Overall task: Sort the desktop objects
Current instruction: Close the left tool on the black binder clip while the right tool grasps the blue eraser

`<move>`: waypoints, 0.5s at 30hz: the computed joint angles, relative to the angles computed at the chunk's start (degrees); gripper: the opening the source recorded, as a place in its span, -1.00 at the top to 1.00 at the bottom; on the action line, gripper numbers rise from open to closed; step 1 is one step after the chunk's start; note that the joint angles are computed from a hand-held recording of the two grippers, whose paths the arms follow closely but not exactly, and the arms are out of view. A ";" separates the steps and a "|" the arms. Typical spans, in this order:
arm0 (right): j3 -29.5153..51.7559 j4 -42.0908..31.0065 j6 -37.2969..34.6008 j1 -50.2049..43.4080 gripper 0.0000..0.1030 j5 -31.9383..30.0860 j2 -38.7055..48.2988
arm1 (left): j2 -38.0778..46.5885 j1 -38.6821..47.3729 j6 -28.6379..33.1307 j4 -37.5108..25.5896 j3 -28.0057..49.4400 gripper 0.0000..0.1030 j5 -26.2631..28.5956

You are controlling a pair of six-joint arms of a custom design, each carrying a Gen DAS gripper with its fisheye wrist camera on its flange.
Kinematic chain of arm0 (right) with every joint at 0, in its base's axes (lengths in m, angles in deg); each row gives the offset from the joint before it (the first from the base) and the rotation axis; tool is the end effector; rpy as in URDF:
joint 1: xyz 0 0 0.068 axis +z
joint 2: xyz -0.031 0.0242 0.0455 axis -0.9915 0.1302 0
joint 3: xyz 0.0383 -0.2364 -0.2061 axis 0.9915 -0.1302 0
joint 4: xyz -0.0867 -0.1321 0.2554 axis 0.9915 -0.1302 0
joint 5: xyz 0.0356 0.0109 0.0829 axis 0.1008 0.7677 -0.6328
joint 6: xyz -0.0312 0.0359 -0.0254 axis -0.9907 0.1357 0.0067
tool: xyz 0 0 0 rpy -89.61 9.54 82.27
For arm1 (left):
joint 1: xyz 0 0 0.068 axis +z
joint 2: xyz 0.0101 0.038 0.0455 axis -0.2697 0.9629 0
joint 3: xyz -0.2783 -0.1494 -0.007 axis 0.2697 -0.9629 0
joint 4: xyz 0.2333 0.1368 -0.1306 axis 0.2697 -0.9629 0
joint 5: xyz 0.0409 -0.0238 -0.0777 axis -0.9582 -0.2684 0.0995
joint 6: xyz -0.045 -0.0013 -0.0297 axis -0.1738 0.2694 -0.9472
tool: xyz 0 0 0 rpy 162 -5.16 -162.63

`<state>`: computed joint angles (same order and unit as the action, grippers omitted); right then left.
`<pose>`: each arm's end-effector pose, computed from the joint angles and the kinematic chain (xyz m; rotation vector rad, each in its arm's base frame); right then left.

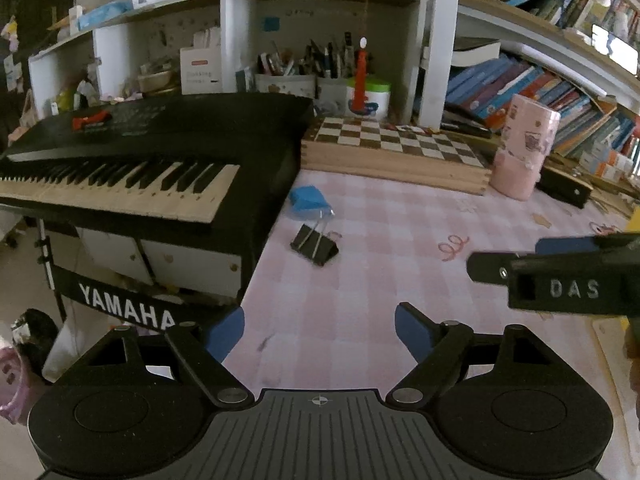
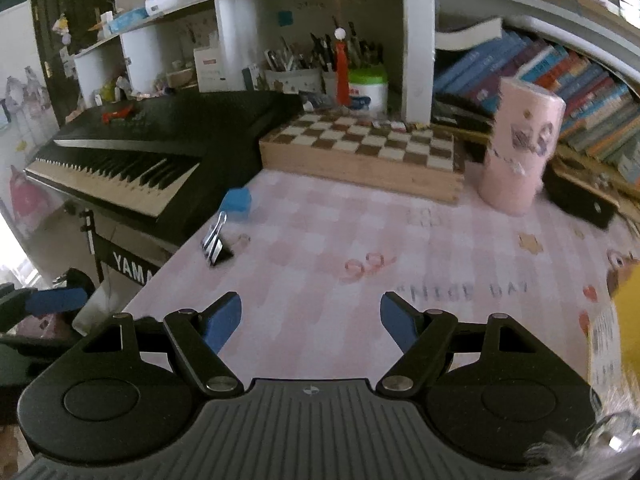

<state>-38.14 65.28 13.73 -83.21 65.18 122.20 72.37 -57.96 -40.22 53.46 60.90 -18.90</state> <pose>0.2640 0.0115 0.1505 -0.5075 2.2275 0.3461 0.1703 -0.1264 0.1425 -0.2402 2.2612 0.0592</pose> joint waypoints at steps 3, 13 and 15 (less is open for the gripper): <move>3.70 1.48 0.30 1.06 -0.46 -0.29 4.49 | 3.93 2.90 2.05 3.24 1.47 -0.52 1.34; 15.18 2.73 1.37 4.72 -0.42 -1.72 17.03 | 17.79 11.78 7.58 13.89 7.09 -0.18 6.11; 17.08 2.70 1.74 5.09 -0.42 -1.80 19.01 | 20.37 13.16 8.33 15.15 8.33 -0.16 7.01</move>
